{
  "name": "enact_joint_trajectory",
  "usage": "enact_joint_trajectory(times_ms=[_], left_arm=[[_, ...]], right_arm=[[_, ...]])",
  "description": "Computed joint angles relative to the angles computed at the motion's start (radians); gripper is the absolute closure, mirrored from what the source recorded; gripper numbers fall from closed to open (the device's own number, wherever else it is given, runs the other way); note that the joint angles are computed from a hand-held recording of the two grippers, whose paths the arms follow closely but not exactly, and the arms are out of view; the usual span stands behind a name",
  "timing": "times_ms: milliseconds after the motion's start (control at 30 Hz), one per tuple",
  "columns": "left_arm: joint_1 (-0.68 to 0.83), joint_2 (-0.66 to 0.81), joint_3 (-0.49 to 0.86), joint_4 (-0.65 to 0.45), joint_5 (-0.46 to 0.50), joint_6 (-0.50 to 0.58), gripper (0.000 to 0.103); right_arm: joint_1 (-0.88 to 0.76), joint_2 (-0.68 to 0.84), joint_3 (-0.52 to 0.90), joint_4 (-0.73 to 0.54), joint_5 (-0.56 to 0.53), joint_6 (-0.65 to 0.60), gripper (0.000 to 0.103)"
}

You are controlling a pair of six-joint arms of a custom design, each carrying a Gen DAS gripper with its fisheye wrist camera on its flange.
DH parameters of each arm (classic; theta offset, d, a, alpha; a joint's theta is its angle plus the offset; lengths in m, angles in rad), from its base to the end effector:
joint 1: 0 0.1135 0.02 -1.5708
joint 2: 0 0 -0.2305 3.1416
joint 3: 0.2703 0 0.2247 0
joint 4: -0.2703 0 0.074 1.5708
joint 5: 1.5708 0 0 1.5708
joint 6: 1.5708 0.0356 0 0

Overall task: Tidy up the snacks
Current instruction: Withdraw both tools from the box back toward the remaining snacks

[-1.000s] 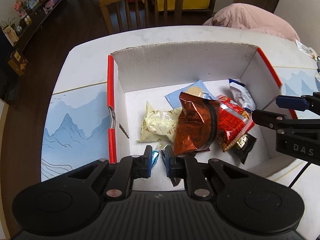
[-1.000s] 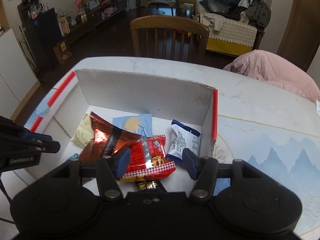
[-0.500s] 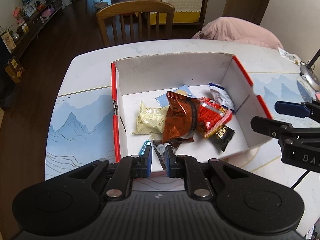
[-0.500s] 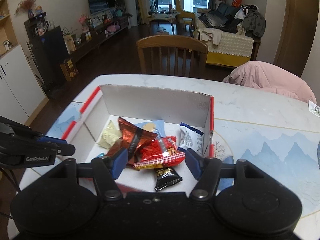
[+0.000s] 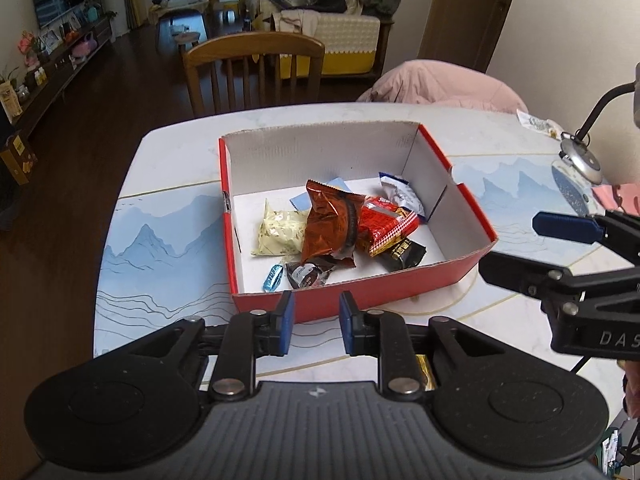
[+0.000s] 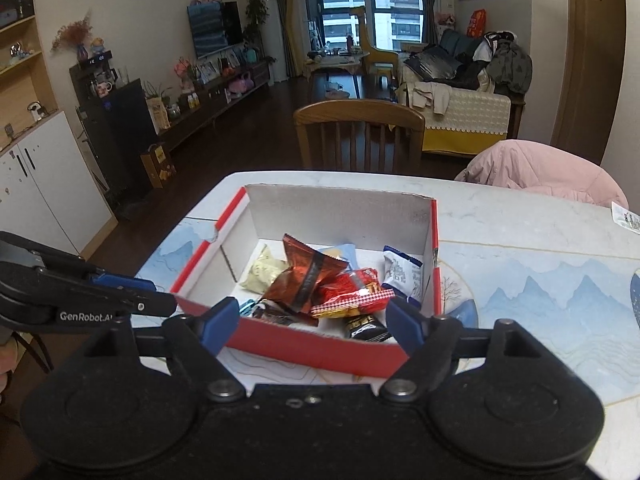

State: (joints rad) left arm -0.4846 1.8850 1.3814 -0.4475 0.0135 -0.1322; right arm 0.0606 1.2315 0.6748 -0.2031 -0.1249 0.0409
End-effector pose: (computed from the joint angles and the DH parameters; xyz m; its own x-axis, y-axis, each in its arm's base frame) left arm 0.3303 -0.1744 0.1915 -0.7764 0.2598 -0.5743 0.3737 0.9234 -0.0875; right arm 0.2374 0.0188 0.1921 -0.6931 -0.0014 -0.7209 -0.1220 0.9858 0.1154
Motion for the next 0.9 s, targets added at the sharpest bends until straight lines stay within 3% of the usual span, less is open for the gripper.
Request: enact_joint_trajectory(times_ms=[300, 367, 400, 533, 600, 667, 900], left_arm=[[0.006, -0.141, -0.173, 0.064, 0.036, 0.012, 0.068], [0.004, -0.173, -0.216, 0.086, 0.036, 0.012, 0.050], [0.004, -0.194, -0.244, 0.106, 0.035, 0.009, 0.047], [0.002, -0.242, -0.310, 0.134, 0.050, 0.010, 0.045], [-0.004, -0.265, -0.345, 0.149, 0.053, 0.012, 0.044], [-0.015, -0.287, -0.386, 0.169, 0.041, 0.015, 0.037], [-0.022, -0.341, -0.509, 0.246, 0.041, -0.002, 0.028]], right_arm=[[0.055, -0.172, -0.100, -0.047, 0.024, 0.048, 0.018], [0.066, -0.201, -0.116, -0.061, 0.032, 0.055, 0.018], [0.070, -0.213, -0.125, -0.064, 0.034, 0.060, 0.018], [0.081, -0.258, -0.157, -0.083, 0.039, 0.087, 0.015], [0.078, -0.288, -0.177, -0.096, 0.028, 0.093, 0.007], [0.087, -0.327, -0.212, -0.091, 0.038, 0.107, 0.003], [0.135, -0.413, -0.304, -0.108, 0.056, 0.135, 0.001]])
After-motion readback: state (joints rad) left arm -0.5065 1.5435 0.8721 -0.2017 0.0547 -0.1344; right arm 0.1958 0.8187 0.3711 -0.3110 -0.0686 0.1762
